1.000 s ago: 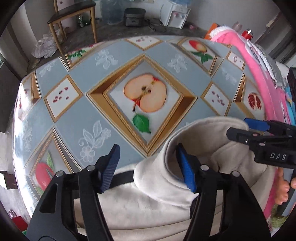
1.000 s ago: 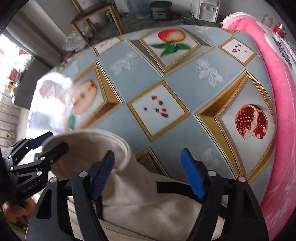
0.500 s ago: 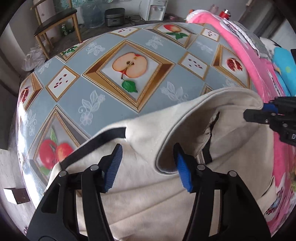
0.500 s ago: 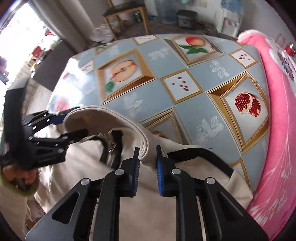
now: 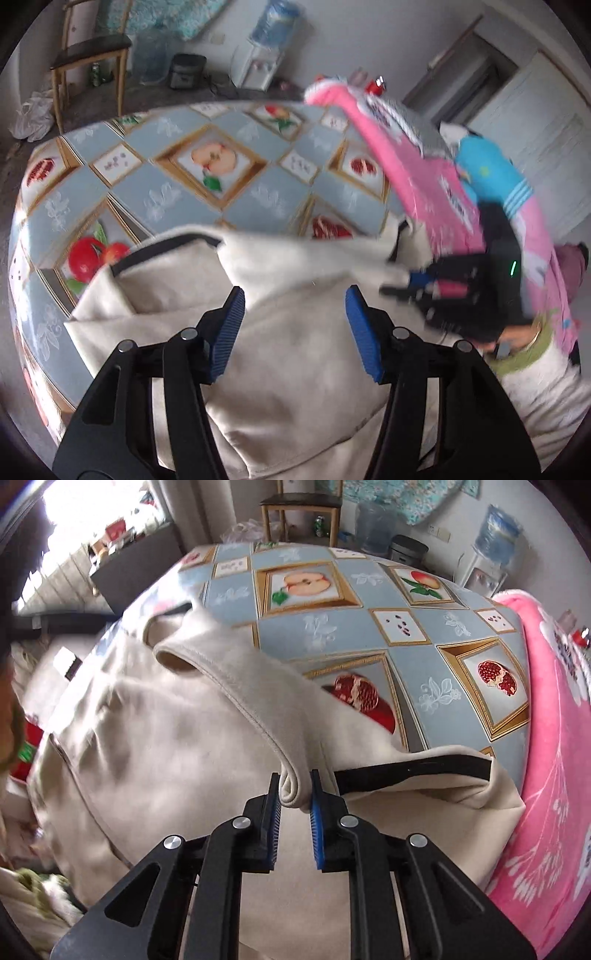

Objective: Fold large clothes

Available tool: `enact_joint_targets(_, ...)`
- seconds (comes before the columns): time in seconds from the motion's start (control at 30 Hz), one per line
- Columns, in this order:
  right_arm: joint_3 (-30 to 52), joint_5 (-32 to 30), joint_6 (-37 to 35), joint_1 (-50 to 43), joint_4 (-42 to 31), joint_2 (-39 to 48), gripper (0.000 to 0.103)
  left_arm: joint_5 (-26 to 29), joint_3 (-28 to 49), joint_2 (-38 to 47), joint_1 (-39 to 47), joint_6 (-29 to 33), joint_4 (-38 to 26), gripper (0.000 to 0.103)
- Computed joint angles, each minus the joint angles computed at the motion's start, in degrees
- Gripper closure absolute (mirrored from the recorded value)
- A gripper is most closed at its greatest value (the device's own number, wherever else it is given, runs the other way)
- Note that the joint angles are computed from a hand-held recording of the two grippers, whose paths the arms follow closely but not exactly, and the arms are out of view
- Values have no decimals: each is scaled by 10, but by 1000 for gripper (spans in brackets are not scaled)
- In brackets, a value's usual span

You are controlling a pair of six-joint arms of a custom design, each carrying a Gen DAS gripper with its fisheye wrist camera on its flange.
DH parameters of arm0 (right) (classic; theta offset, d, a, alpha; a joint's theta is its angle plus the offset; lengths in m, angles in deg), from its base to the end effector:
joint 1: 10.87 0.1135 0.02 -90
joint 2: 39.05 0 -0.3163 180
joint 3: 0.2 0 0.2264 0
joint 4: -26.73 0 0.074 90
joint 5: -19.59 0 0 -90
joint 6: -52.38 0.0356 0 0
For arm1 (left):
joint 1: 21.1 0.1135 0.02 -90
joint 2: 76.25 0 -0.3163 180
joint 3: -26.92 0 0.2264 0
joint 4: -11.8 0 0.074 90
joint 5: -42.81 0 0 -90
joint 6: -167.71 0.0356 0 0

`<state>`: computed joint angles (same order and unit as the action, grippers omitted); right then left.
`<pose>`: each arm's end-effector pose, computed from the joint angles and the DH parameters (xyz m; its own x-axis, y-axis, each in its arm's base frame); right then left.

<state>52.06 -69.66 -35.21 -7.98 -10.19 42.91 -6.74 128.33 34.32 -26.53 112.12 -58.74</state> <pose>0.2157 0.0104 0.2139 -0.9178 -0.0042 -0.3970 -0.0066 1.0000 0.0047 0.3689 -0.0583 0.2741 -0.7021 0.4987 -0.5082 0.7082 0.5633 -0.4256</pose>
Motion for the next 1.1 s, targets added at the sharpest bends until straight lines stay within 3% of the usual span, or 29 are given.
enact_joint_targets(0.1, -27, 34, 11, 30, 26, 8, 88, -30, 23, 24, -29, -87, 43, 50)
enact_joint_targets(0.13, -33, 41, 14, 36, 32, 11, 88, -64, 22, 36, -49, -118, 72, 50)
enact_joint_targets(0.27, -40, 55, 19, 46, 7, -29, 83, -181, 9, 84, -102, -145, 112, 56)
enact_joint_targets(0.33, -18, 46, 13, 33, -56, -86, 81, -184, -13, 90, -102, -140, 127, 57)
enact_joint_targets(0.43, 21, 11, -5, -1, -131, -181, 58, -166, -49, 82, -83, -123, 140, 56)
enact_joint_targets(0.5, 48, -37, -2, -38, -141, -203, 57, -161, -60, 77, -77, -112, 147, 56)
enact_joint_targets(0.57, 65, -85, 13, -63, -117, -183, 57, -167, -67, 74, -79, -107, 153, 56)
enact_joint_targets(0.73, 60, -50, 66, 12, 32, -18, 57, -165, -70, 70, -77, -103, 152, 57)
enact_joint_targets(0.9, 61, -39, 76, 28, 102, 150, 59, -128, -74, 51, -48, -77, 136, 57)
enact_joint_targets(1.1, 58, -94, 103, 22, 108, 97, 63, -121, -46, 58, -31, -77, 110, 59)
